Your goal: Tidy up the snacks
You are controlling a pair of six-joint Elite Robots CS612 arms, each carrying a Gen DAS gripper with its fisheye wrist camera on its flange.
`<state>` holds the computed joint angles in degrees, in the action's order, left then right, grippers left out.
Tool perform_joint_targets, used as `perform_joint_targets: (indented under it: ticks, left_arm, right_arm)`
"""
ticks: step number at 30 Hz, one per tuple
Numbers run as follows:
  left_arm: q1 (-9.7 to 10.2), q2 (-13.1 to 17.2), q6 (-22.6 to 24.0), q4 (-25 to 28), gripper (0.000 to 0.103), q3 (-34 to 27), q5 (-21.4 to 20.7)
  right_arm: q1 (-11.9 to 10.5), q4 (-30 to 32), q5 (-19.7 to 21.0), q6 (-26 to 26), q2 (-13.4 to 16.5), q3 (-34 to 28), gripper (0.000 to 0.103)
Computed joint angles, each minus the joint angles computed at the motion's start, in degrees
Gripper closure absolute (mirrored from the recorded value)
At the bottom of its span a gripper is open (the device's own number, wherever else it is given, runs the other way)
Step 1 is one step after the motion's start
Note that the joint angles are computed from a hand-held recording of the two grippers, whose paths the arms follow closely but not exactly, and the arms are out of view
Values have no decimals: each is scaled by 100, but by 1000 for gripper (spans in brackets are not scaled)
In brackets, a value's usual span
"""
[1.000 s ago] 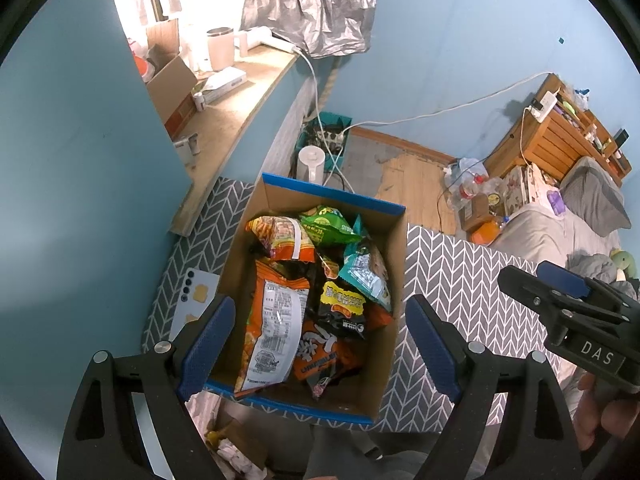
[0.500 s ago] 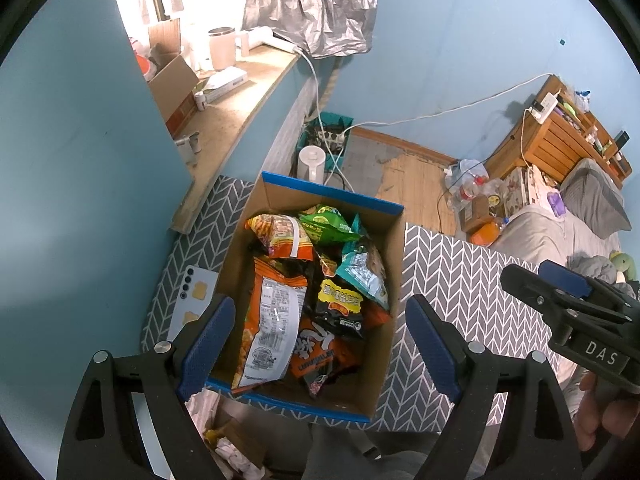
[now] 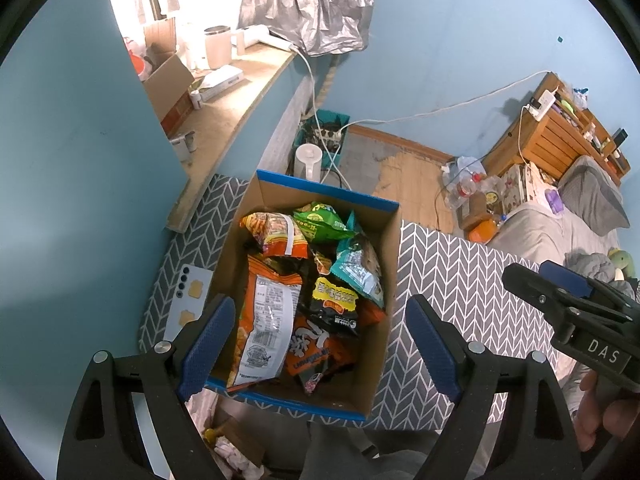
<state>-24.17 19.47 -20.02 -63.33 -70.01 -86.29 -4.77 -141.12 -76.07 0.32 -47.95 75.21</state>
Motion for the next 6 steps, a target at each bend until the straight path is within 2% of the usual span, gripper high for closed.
perform_joint_targets:
  ticks: [6]
  left_arm:
    - [-31,-4,-33,25,15,0,-6]
  right_arm:
    - [-17,36,4,24,-1,2,28]
